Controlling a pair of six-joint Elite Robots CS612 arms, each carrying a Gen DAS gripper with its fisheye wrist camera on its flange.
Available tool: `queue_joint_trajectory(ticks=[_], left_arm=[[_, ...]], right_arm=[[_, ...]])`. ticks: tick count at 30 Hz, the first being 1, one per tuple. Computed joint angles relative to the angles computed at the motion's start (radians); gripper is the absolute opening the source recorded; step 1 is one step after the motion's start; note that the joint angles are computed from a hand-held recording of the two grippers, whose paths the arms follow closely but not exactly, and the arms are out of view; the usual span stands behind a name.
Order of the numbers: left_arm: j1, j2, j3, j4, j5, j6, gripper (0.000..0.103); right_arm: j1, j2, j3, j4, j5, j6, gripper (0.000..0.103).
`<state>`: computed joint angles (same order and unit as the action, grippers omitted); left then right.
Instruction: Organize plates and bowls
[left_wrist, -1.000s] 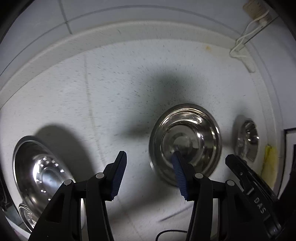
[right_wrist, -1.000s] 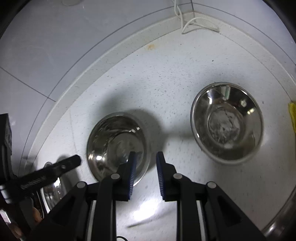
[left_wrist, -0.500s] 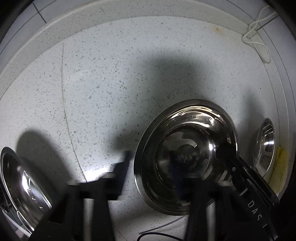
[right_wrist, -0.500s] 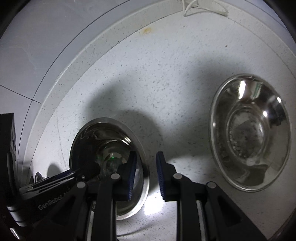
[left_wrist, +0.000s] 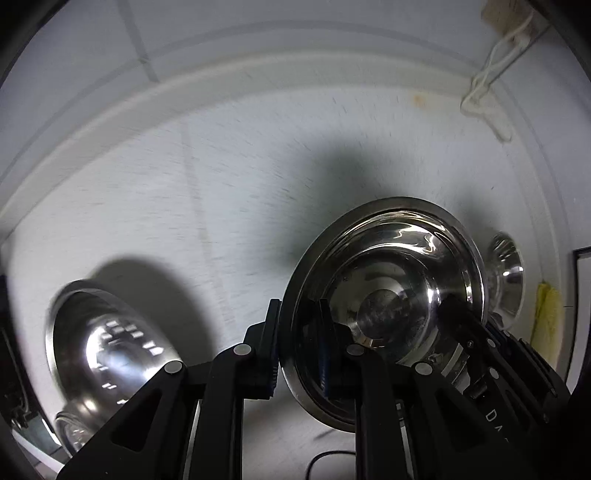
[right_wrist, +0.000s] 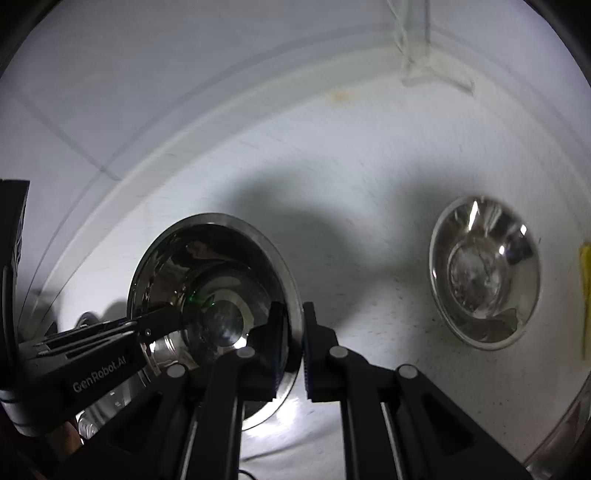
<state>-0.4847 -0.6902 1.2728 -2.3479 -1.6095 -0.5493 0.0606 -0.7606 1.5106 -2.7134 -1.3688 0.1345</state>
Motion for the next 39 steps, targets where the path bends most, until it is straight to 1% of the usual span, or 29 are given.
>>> queue_joint_trajectory(ticks=[2,5,9,11,15,21,23,28,34,39], left_arm=[[0.007,-0.042,0.058,-0.041,0.025,-0.010,0.014],[0.031,-0.100,0.141,-0.078,0.037,-0.053,0.014],[0.071,-0.153,0.242,-0.110,0.054,-0.111,0.014],[0.088,-0.161,0.272,-0.105,0.055,-0.138,0.014],[0.120,-0.158,0.315,-0.091,0.036,-0.185,0.014],[0.148,-0.142,0.354,-0.093,0.003,-0.183,0.016],[0.139,-0.124,0.340,-0.090,-0.006,-0.191,0.016],[0.126,-0.095,0.304,-0.069,0.023,-0.171,0.016],[0.130,-0.058,0.253,-0.027,0.007,-0.156,0.015],[0.123,-0.069,0.246,-0.007,0.032,-0.151,0.016]], right_arm=[[0.015,-0.017,0.010,-0.011,0.017,-0.018,0.008],[0.042,-0.038,0.019,-0.013,0.057,-0.047,0.008],[0.086,-0.029,0.000,0.030,0.126,-0.082,0.008],[0.109,-0.016,-0.014,0.065,0.144,-0.098,0.008],[0.145,0.017,-0.042,0.125,0.157,-0.117,0.008],[0.171,0.057,-0.080,0.182,0.132,-0.119,0.008],[0.175,0.069,-0.090,0.189,0.117,-0.118,0.008],[0.189,0.082,-0.102,0.199,0.104,-0.097,0.008],[0.185,0.089,-0.114,0.241,0.110,-0.082,0.009],[0.187,0.078,-0.115,0.240,0.097,-0.073,0.012]])
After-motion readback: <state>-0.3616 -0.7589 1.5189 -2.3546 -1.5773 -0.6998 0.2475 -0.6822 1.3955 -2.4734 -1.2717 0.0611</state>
